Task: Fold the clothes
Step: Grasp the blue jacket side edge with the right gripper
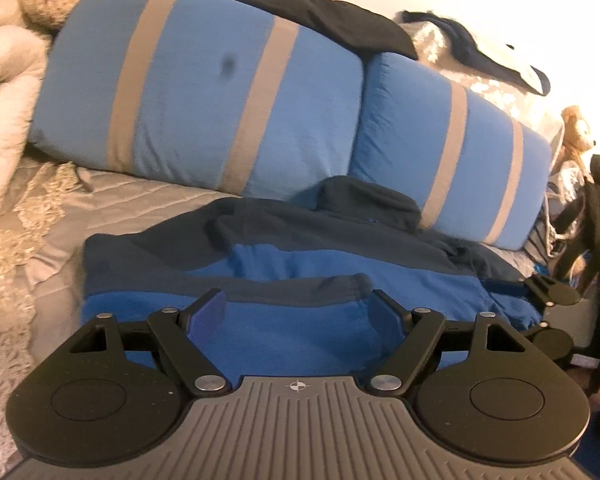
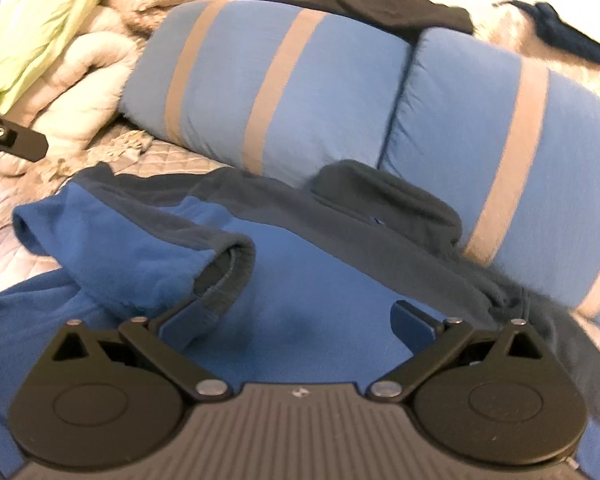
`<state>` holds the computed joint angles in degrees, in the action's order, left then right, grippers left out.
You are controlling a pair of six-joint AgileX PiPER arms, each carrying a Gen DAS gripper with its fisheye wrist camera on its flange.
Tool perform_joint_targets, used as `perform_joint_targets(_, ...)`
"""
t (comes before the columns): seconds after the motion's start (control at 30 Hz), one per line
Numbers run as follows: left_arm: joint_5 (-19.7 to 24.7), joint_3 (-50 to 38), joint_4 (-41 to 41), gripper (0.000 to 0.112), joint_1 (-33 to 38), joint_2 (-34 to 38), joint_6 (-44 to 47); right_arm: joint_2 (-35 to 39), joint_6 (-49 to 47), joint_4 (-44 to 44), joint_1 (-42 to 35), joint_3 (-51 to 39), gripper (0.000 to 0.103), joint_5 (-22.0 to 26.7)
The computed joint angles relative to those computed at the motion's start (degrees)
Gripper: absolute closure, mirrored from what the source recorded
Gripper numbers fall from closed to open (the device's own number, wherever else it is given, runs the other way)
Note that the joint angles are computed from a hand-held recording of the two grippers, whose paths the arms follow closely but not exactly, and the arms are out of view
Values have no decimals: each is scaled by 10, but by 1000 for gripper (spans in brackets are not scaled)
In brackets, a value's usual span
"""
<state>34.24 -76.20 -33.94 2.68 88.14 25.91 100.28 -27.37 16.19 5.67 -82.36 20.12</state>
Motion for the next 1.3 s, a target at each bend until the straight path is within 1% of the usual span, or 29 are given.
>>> perform_joint_targets(0.1, 5, 12, -7, 34, 23, -10, 10, -7, -128, 79, -4, -8, 0, 24)
perform_joint_targets(0.23, 15, 23, -17, 34, 53, -19, 29, -11, -316, 183, -8, -15, 0, 68)
perform_joint_targets(0.37, 23, 28, -23, 34, 76, -20, 45, -8, -402, 173, 17, -7, 3, 70)
perform_joint_targets(0.43, 23, 34, -30, 34, 86, -21, 55, -4, -441, 166, 28, -7, 9, 76)
perform_joint_targets(0.47, 22, 40, -39, 34, 92, -22, 62, -3, -460, 159, 36, -6, 10, 74)
perform_joint_targets(0.53, 21, 54, -70, 34, 106, -24, 88, 0, -489, 139, 51, 0, 17, 62)
perform_joint_targets(0.63, 23, 69, -112, 34, 124, -22, 124, 11, -515, 95, 74, -1, 25, 49)
perform_joint_targets(0.73, 21, 80, -137, 34, 134, -20, 142, 28, -530, 44, 95, -12, 30, 41)
perform_joint_targets(0.87, 9, 91, -132, 34, 139, -19, 148, 60, -520, -34, 118, -45, 37, 46)
perform_joint_targets(1.0, 3, 98, -118, 34, 141, -17, 144, 88, -505, -128, 140, -71, 50, 59)
perform_joint_targets(1.1, -10, 109, -114, 34, 140, -18, 154, 101, -486, -182, 151, -82, 52, 59)
perform_joint_targets(1.3, -53, 130, -95, 34, 120, -21, 177, 118, -487, -197, 155, -121, 52, 92)
